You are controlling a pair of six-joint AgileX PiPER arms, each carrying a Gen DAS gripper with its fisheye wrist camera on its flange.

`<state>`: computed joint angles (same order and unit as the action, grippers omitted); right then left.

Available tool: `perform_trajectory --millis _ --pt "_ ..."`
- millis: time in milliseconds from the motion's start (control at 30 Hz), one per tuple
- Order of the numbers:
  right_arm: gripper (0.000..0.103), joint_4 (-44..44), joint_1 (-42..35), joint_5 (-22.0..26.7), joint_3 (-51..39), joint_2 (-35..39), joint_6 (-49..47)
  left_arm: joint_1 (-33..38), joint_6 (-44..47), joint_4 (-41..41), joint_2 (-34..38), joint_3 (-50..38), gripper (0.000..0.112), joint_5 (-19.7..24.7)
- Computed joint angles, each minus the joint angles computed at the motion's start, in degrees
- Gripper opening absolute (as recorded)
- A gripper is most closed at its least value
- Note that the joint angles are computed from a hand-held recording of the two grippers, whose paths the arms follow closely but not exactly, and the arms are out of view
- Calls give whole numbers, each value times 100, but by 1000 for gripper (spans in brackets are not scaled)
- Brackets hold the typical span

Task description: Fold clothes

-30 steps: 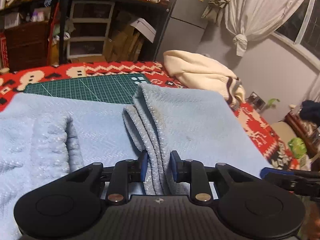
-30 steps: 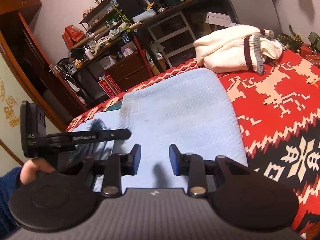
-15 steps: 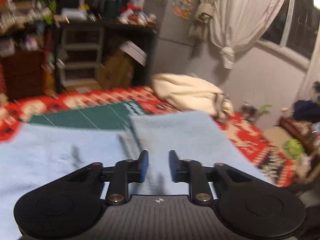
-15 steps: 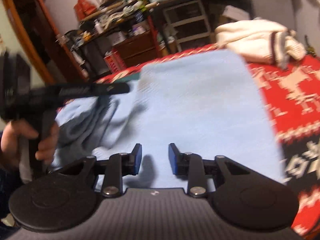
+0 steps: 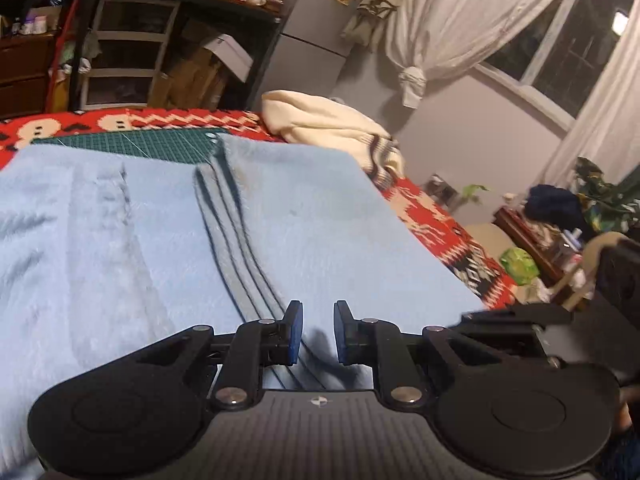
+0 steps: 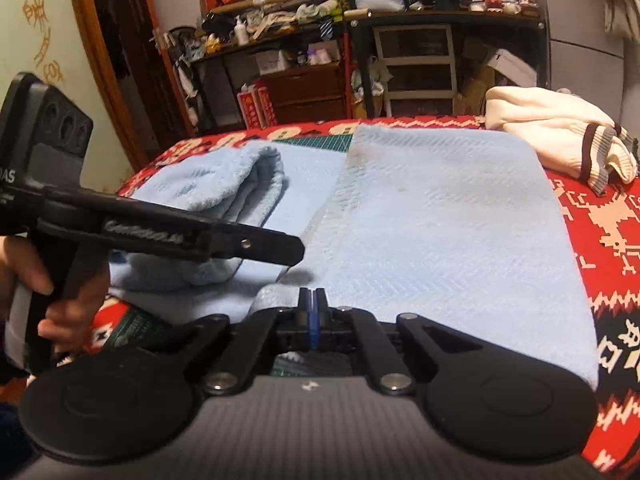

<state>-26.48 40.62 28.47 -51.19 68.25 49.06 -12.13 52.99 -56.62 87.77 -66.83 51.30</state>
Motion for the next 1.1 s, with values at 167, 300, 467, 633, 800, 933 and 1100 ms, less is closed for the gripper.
perform_trajectory --millis 167,300,467,633,800,933,1100 --pt "3 -80 185 190 -133 321 -19 -19 -91 143 -11 148 16 -1" --pt "3 1351 -518 38 -394 349 -1506 -11 3 71 -79 299 17 -110" --pt "6 3159 -1658 456 -1273 777 -3496 4 -393 77 -50 108 15 -166" --pt "6 3717 -2319 993 -2883 2002 -4464 30 -1004 197 156 -551 13 -400" --pt "6 3636 -2544 1468 -4617 3457 -4508 312 -1590 502 408 -1329 14 -496" --pt "6 3349 -2453 1451 -5466 4343 -4317 827 -1898 805 690 -1820 14 -337" --pt "4 3228 -2411 1067 -5140 4353 -4335 1561 -1803 736 766 -1800 14 -27"
